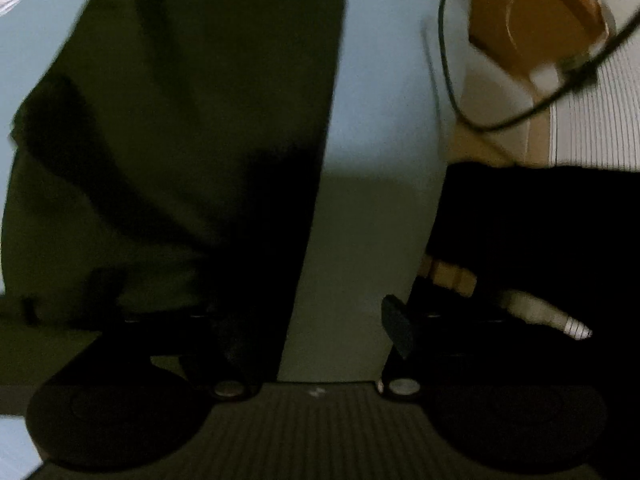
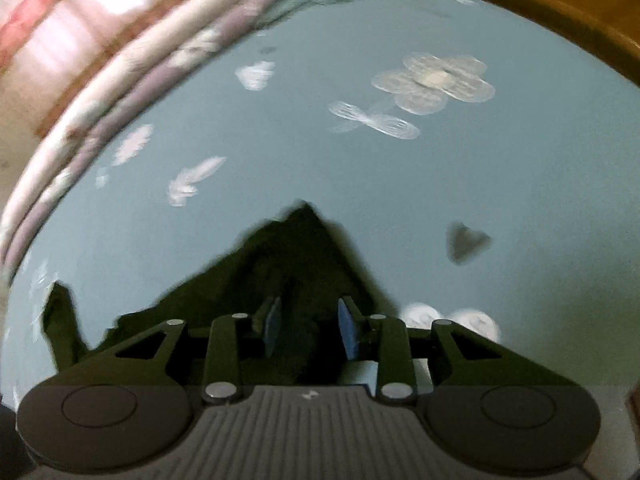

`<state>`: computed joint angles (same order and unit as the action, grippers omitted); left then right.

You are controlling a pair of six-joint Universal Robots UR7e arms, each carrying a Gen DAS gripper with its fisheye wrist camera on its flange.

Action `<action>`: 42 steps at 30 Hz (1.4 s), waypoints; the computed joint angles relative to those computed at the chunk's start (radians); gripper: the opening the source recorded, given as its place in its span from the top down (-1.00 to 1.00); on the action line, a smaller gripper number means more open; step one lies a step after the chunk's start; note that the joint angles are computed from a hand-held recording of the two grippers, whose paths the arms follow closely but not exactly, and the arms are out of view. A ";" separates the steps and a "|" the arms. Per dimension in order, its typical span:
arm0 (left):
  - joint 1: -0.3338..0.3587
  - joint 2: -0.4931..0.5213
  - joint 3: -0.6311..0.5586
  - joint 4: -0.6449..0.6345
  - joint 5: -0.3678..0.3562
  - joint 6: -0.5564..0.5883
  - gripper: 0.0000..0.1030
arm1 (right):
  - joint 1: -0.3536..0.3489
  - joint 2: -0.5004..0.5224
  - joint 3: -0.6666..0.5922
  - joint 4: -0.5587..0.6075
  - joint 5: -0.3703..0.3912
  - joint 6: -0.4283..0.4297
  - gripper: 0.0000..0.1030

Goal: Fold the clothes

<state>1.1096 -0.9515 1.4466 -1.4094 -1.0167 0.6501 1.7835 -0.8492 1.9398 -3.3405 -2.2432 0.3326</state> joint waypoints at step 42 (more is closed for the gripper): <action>0.181 0.203 -0.520 -0.358 0.156 -0.738 0.45 | 0.026 0.308 -0.581 0.649 0.411 -0.282 0.19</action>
<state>1.2905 -0.7489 0.9267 -1.7678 -0.8606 -0.0882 1.8092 -0.5416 1.3584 -2.6915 -1.8326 0.0502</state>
